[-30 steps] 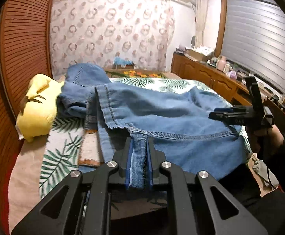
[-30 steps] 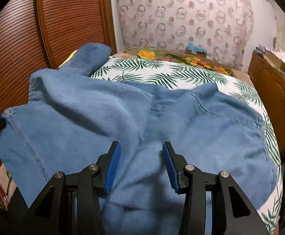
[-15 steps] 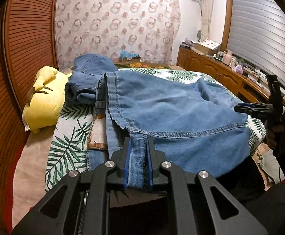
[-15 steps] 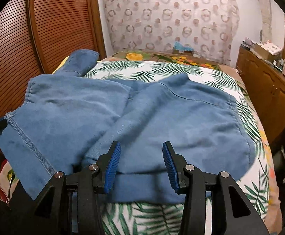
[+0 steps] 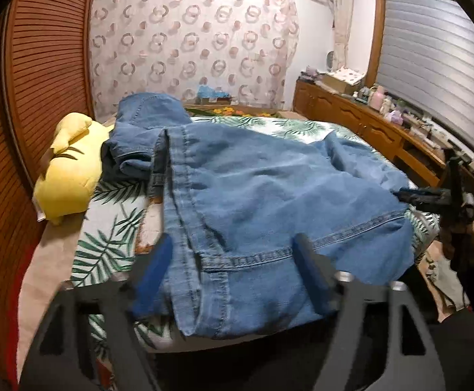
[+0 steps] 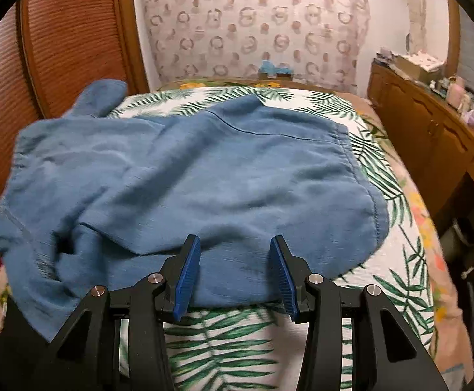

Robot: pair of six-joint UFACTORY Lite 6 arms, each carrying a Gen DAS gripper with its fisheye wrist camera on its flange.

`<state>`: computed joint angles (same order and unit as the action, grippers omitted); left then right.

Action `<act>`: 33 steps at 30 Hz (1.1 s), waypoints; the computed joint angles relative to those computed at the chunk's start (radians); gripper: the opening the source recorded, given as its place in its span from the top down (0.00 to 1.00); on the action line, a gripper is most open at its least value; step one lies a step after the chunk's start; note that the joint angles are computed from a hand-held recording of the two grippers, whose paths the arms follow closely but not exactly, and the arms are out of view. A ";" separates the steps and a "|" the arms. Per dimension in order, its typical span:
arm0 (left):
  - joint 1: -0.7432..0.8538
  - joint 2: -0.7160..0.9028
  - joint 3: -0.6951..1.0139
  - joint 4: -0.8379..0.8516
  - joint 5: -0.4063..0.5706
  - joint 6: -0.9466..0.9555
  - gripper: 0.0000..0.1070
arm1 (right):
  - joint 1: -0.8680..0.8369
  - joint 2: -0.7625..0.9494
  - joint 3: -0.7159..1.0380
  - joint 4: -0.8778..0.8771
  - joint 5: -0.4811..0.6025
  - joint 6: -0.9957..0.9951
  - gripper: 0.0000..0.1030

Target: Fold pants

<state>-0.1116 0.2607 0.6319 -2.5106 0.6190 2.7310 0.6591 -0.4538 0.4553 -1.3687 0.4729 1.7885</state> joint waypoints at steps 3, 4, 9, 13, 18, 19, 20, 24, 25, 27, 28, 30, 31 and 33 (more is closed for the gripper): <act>-0.021 0.010 0.015 -0.013 -0.014 0.000 0.26 | 0.020 0.030 -0.003 -0.082 0.012 0.094 0.54; -0.028 0.015 0.018 -0.027 -0.017 0.005 0.26 | 0.036 0.030 -0.012 -0.108 0.031 0.124 0.54; -0.060 0.037 0.034 -0.074 -0.028 0.022 0.26 | 0.116 0.039 -0.041 -0.178 0.122 0.248 0.53; -0.086 0.046 0.038 -0.091 -0.029 0.025 0.26 | 0.093 0.008 -0.071 -0.182 0.097 0.236 0.52; -0.126 0.064 0.059 -0.122 -0.039 0.038 0.26 | 0.021 -0.069 -0.081 -0.046 0.026 0.066 0.53; -0.134 0.069 0.065 -0.128 -0.041 0.041 0.26 | 0.011 -0.105 -0.096 -0.018 0.022 0.035 0.53; -0.143 0.072 0.070 -0.137 -0.042 0.045 0.26 | -0.008 -0.135 -0.106 0.012 0.014 -0.003 0.53; -0.169 0.092 0.094 -0.155 -0.051 0.049 0.26 | -0.091 -0.287 -0.164 0.161 0.024 -0.194 0.53; -0.173 0.095 0.097 -0.159 -0.052 0.051 0.26 | -0.119 -0.316 -0.175 0.193 0.017 -0.235 0.53; -0.186 0.104 0.106 -0.172 -0.060 0.054 0.26 | -0.211 -0.370 -0.198 0.267 -0.029 -0.340 0.53; -0.192 0.109 0.109 -0.179 -0.065 0.057 0.26 | -0.264 -0.388 -0.206 0.315 -0.069 -0.402 0.53; -0.202 0.119 0.115 -0.185 -0.073 0.057 0.26 | -0.371 -0.403 -0.218 0.397 -0.152 -0.513 0.53; -0.207 0.120 0.114 -0.189 -0.074 0.059 0.26 | -0.401 -0.390 -0.214 0.396 -0.167 -0.520 0.53; -0.213 0.124 0.115 -0.192 -0.075 0.059 0.26 | -0.487 -0.367 -0.209 0.462 -0.234 -0.616 0.53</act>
